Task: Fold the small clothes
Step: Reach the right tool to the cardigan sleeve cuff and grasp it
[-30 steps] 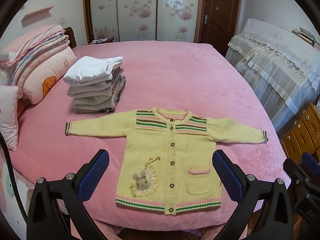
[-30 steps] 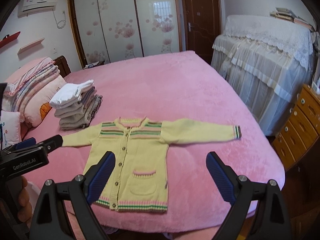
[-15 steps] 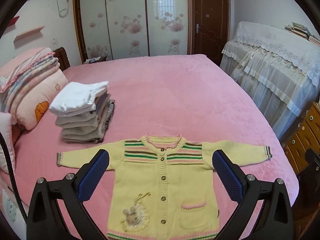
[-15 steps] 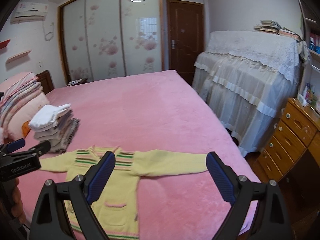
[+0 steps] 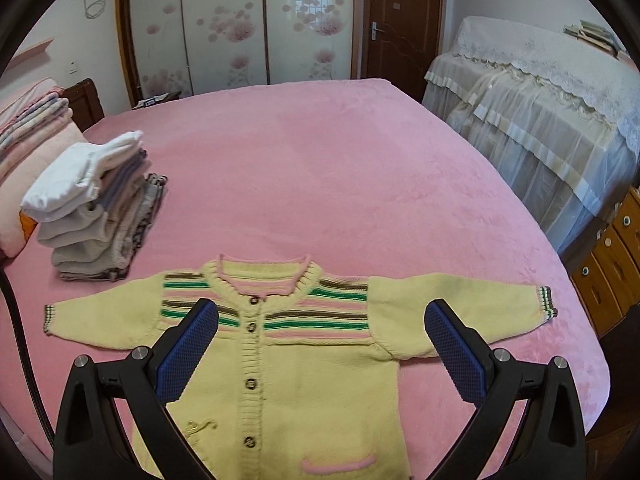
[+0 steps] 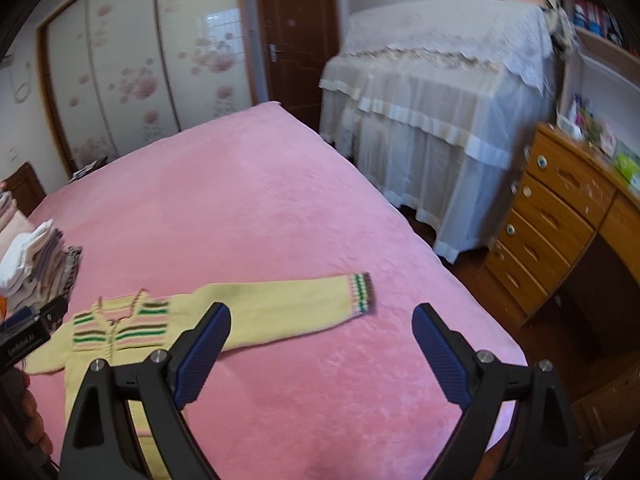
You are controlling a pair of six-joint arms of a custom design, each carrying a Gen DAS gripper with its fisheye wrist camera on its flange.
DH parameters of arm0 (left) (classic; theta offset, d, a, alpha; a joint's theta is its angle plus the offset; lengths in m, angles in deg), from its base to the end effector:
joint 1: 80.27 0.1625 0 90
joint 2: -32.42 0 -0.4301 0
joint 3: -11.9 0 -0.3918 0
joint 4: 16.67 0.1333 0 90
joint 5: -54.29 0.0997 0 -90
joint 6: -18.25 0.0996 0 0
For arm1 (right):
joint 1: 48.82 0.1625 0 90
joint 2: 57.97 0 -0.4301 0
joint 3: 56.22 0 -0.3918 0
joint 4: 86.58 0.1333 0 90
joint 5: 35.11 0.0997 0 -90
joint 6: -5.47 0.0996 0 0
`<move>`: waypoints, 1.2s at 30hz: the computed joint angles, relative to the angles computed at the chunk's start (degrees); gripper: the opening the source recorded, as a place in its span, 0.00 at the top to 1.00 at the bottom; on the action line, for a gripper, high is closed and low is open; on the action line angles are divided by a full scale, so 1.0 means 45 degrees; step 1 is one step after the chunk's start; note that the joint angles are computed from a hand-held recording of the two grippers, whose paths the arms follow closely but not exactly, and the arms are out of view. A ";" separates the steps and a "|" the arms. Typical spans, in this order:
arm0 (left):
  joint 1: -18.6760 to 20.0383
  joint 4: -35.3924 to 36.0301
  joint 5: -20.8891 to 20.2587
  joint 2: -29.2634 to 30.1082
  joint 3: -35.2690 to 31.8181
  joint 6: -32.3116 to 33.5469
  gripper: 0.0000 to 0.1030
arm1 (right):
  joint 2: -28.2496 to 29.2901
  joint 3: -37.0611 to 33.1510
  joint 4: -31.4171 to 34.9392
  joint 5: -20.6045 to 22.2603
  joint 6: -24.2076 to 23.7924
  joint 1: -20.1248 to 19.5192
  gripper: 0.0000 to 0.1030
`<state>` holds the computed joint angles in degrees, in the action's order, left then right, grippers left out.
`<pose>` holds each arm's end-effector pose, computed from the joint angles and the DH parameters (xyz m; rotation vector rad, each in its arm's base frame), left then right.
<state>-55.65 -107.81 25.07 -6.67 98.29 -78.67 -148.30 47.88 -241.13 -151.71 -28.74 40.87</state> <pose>-0.4842 -0.4641 0.0402 -0.0626 2.0628 -1.0290 0.0859 -0.5106 0.5203 0.4252 -2.2834 0.8843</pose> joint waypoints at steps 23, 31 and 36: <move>0.2023 -0.4506 -0.0403 0.4135 -0.2423 0.4117 0.01 | 0.2891 -0.1741 0.1259 0.0858 0.1728 -0.2838 0.32; 0.2276 -0.4782 -0.0696 0.4484 -0.2731 0.4059 0.01 | 0.3638 -0.2154 0.0714 0.0971 0.1656 -0.2954 0.43; 0.2266 -0.5165 -0.0804 0.4436 -0.2683 0.4274 0.01 | 0.3739 -0.2284 0.0907 0.1303 0.1174 -0.2914 0.85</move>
<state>-45.45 -131.05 21.45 13.29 86.22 -59.44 -131.47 37.60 -237.05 -145.84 -23.45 27.76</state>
